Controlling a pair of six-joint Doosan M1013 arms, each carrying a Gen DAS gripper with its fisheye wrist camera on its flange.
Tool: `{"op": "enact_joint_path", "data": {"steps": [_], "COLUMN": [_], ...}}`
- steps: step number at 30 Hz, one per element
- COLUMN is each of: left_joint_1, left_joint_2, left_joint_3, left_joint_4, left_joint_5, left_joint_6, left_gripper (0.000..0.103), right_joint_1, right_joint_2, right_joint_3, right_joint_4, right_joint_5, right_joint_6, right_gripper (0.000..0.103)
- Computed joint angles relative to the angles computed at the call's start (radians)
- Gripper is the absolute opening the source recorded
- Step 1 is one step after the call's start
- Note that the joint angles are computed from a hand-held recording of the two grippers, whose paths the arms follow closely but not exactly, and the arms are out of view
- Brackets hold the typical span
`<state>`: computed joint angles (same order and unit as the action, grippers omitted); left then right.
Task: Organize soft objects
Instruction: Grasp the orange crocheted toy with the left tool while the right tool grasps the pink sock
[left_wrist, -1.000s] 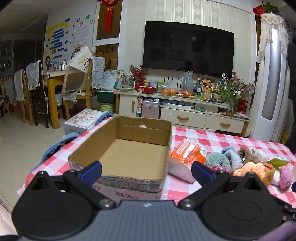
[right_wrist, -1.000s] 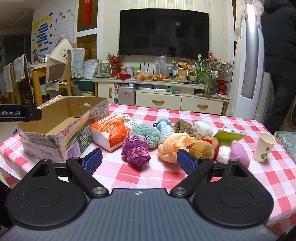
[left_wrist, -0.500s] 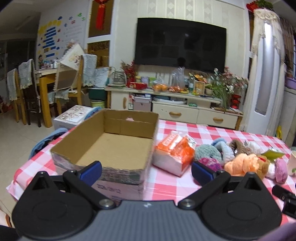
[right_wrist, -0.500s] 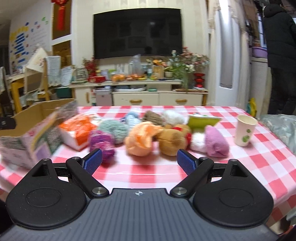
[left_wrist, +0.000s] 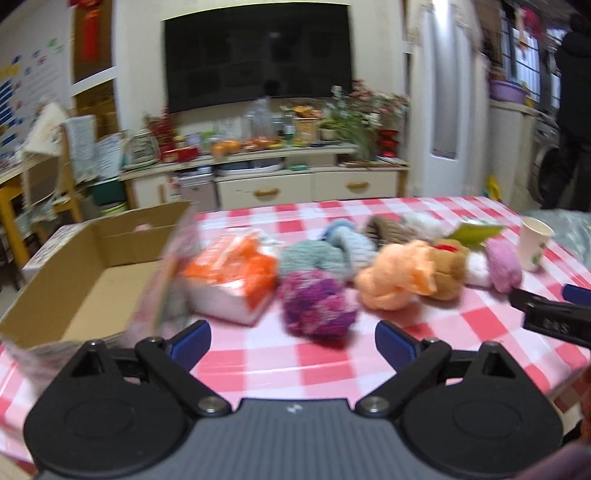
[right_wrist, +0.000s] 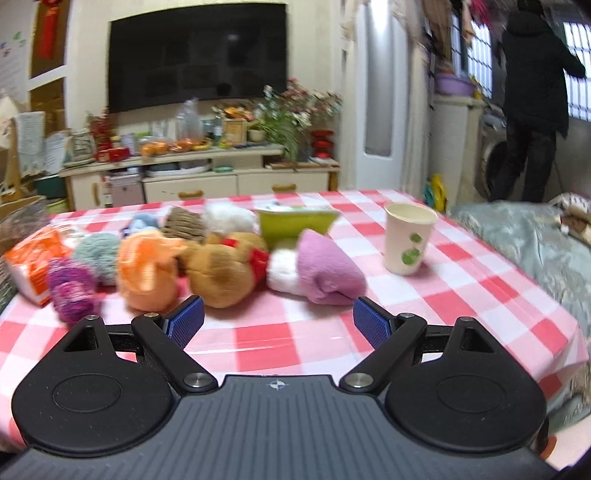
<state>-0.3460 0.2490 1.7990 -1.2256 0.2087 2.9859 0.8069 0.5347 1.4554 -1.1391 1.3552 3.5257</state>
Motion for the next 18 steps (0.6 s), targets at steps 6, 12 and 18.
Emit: {"op": "enact_joint_path", "data": {"steps": [6,12,18], "left_joint_1": [-0.05,-0.094,-0.123], "left_joint_2": [0.034,0.086,0.149], "left_joint_3": [-0.031,-0.076,-0.148], "left_joint_4": [0.024,0.072,0.196], "left_joint_5": [0.032,0.039,0.033], "left_joint_6": [0.043,0.091,0.028], "left_gripper": [0.096,0.096,0.095], "right_joint_1": [-0.026,-0.061,-0.092], "right_joint_2": [-0.022,-0.048,-0.065], "right_joint_3": [0.034,0.075,0.105], "right_joint_4": [0.03,0.029,0.007], "right_joint_5": [-0.016,-0.077,-0.133], "right_joint_6": [0.032,0.083,0.128], "right_gripper": [0.103,0.103,0.103]}}
